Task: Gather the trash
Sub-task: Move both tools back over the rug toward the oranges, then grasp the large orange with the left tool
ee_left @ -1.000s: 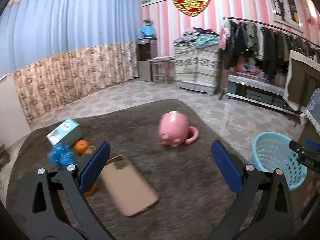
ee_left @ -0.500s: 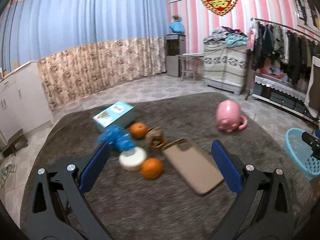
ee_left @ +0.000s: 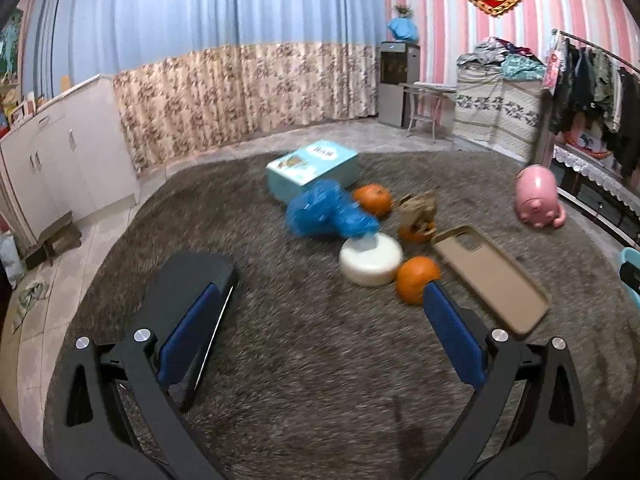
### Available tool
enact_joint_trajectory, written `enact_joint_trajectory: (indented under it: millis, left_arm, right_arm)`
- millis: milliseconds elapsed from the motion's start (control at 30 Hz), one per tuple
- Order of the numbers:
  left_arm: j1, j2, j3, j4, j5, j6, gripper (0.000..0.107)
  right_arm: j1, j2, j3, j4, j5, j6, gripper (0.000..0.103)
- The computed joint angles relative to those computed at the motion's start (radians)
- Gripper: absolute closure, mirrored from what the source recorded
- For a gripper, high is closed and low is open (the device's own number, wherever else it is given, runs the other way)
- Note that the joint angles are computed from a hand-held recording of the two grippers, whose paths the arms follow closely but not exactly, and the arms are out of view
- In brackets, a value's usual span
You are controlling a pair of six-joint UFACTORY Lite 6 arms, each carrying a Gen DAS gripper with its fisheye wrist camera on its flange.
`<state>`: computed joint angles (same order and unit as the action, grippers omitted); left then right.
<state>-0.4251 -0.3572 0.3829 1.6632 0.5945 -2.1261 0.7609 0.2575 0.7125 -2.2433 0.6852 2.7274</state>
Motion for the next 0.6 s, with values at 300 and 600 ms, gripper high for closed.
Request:
enact_joint_trajectory:
  millis: [300, 600]
  left_arm:
    - [0.092, 0.153, 0.064, 0.191, -0.114, -0.150, 0.009]
    - [0.033, 0.460, 0.333, 0.188, -0.165, -0.189, 0.017]
  right_arm:
    - [0.033, 0.136, 0.147, 0.091, -0.011, -0.103, 0.005]
    - [-0.017, 0.160, 0.167, 0.055, -0.057, -0.044, 0.005]
